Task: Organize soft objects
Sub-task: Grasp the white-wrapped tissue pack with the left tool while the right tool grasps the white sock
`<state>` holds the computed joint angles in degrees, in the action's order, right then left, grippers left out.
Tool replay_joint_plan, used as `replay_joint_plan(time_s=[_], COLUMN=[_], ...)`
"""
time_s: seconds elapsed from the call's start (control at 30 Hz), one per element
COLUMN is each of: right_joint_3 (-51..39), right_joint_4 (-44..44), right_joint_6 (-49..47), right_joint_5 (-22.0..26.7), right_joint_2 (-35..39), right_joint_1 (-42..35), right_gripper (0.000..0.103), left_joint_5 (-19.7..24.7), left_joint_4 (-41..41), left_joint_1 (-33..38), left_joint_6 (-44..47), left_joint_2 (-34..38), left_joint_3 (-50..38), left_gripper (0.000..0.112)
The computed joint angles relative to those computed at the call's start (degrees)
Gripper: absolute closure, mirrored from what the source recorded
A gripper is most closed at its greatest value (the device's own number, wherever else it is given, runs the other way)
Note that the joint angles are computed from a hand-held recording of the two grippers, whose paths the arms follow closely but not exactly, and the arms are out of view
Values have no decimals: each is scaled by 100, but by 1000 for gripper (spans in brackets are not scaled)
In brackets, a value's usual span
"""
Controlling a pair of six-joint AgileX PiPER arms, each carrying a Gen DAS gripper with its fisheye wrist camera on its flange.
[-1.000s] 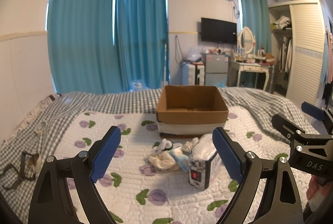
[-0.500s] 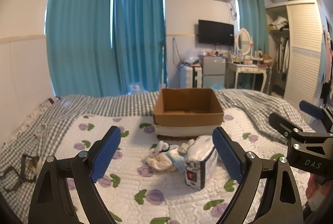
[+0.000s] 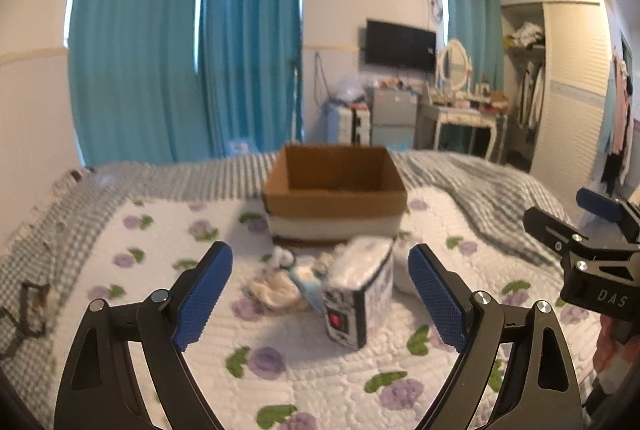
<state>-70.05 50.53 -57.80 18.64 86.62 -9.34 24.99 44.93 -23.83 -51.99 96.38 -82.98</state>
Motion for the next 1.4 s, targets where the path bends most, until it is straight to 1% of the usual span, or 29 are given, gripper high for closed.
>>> replay_joint_plan(time_s=[0.1, 0.27, 0.37, 0.43, 0.47, 0.53, 0.57, 0.6, 0.63, 0.67, 0.7, 0.73, 0.8, 0.87, 0.9, 0.93, 0.97, 1.0, 1.03, 1.07, 1.1, 1.13, 1.2, 1.27, 1.33, 1.4], right_joint_3=[-143, -505, -904, -1311, -1426, -1846, -2085, -2351, -2604, -2788, -2965, -3074, -3508, -3820, -3969, -4222, -4479, -4706, -4978, -5021, -4927, -4643, -4144, -3661, -3361, -3044], right_joint_4=[-320, -828, -1347, -1731, -1772, -1514, -1586, -1887, -2228, -2398, -2486, -2566, -2941, -3180, -3249, -3386, -3523, -3621, -3750, -3823, -3880, -3771, -3616, -3323, -3033, -2772], right_joint_6=[341, 742, 1264, 1652, 1702, 1554, 1688, 2021, 2370, 2551, 2641, 2718, 3023, 3200, 3258, 3362, 3468, 3550, 3652, 3699, 3731, 3629, 3515, 3273, 3019, 2792], right_joint_5=[56, 80, 250, 457, 522, 883, 1032, 1141, 1228, 1300, 1375, 1425, 1642, 1798, 1873, 2017, 2184, 2329, 2505, 2531, 2453, 2255, 1969, 1749, 1702, 1678], right_joint_2=[338, 980, 1456, 1827, 1928, 2263, 2442, 2636, 2821, 2957, 3093, 3171, 3488, 3728, 3839, 4027, 4208, 4365, 4562, 4606, 4573, 4408, 4066, 3699, 3406, 3030], right_joint_1=[-46, 8, 71, 137, 155, 113, 116, 153, 204, 236, 265, 297, 435, 563, 608, 678, 740, 782, 831, 846, 862, 841, 810, 756, 694, 655], right_gripper=[0, 0, 0, 0, 0, 0, 0, 0, 0, 0, 0, 0, 0, 3, 6, 11, 15, 22, 34, 39, 41, 48, 52, 54, 54, 54], left_joint_5=[44, 166, 108, 108, 130, 37, 29, -36, -186, -296, -381, -381, -438, -550, -547, -509, -450, -381, -309, -280, -234, -202, -156, -69, -64, -52], left_joint_4=[-776, -1115, -1490, -1843, -1956, -2201, -2325, -2378, -2347, -2224, -2290, -2491, -2522, -2417, -2318, -2136, -2126, -2136, -2072, -1986, -1961, -1980, -1970, -1828, -1796, -1937], left_joint_1=[50, 95, 195, 247, 247, 272, 278, 297, 319, 322, 350, 402, 453, 504, 517, 525, 546, 564, 587, 595, 612, 629, 635, 594, 555, 540], left_joint_6=[662, 982, 1383, 1789, 1966, 2412, 2597, 2702, 2724, 2621, 2675, 2860, 2812, 2706, 2624, 2476, 2488, 2501, 2433, 2343, 2304, 2297, 2256, 2125, 2071, 2175], left_joint_2=[501, 1278, 1664, 1876, 1984, 2150, 2229, 2274, 2263, 2222, 2178, 2175, 2048, 1844, 1785, 1711, 1667, 1661, 1640, 1629, 1602, 1564, 1461, 1339, 1174, 1015], left_joint_3=[-284, -844, -1194, -1450, -1575, -1710, -1784, -1803, -1737, -1645, -1572, -1604, -1506, -1347, -1333, -1312, -1325, -1369, -1385, -1372, -1349, -1309, -1198, -1106, -988, -936], left_gripper=[21, 23, 23, 24, 25, 49, 53, 59, 63, 65, 66, 68, 70, 70, 70, 70, 70, 70, 70, 70, 70, 70, 70, 70, 70, 70])
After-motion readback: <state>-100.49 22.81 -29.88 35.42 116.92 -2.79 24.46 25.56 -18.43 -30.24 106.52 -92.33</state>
